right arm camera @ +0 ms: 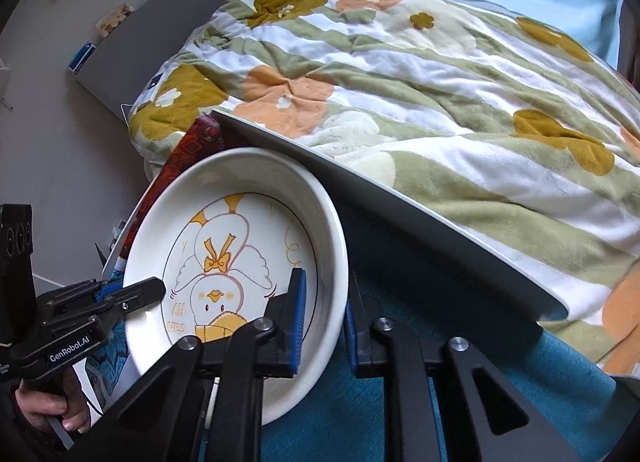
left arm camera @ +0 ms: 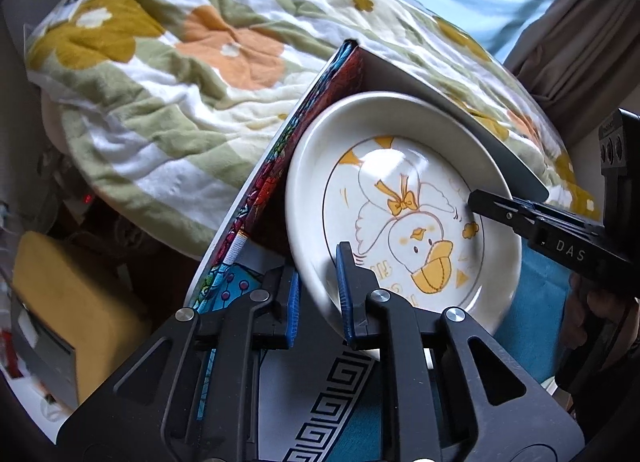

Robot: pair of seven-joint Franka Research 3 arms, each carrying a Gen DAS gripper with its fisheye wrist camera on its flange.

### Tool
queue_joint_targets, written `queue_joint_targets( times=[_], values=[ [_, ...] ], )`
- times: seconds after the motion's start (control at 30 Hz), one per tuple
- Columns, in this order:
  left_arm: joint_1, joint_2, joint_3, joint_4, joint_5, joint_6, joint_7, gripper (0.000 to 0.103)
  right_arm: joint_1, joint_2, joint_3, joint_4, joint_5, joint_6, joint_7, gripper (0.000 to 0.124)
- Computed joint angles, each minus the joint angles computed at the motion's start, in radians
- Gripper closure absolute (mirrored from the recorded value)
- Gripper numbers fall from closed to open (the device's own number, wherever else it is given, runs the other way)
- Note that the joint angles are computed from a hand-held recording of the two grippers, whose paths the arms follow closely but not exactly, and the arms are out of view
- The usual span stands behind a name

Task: Organize plates and bowls

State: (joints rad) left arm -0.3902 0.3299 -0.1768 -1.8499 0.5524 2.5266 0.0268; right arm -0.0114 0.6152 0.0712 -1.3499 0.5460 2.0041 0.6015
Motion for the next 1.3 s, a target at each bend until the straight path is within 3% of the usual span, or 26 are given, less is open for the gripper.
queue_joint_targets(
  times=[0.37, 0.7, 1.07, 1.3],
  values=[
    [-0.033, -0.040, -0.017, 0.066, 0.073, -0.103, 0.080, 0.088, -0.036, -0.172, -0.014, -0.197, 0.092, 0.091, -0.055, 0.108],
    [-0.080, -0.035, -0.059, 0.191, 0.095, -0.109, 0.264, 0.088, -0.071, -0.447, -0.104, -0.448, 0.173, 0.186, -0.028, 0.108],
    [-0.255, 0.149, -0.064, 0.502, 0.069, -0.203, 0.394, 0.088, -0.154, -0.650, -0.234, -0.644, 0.186, 0.182, -0.037, 0.108],
    [-0.354, 0.241, -0.059, 0.580, 0.017, -0.201, 0.394, 0.088, -0.226, -0.715, -0.298, -0.753, 0.127, 0.166, -0.070, 0.108]
  ],
)
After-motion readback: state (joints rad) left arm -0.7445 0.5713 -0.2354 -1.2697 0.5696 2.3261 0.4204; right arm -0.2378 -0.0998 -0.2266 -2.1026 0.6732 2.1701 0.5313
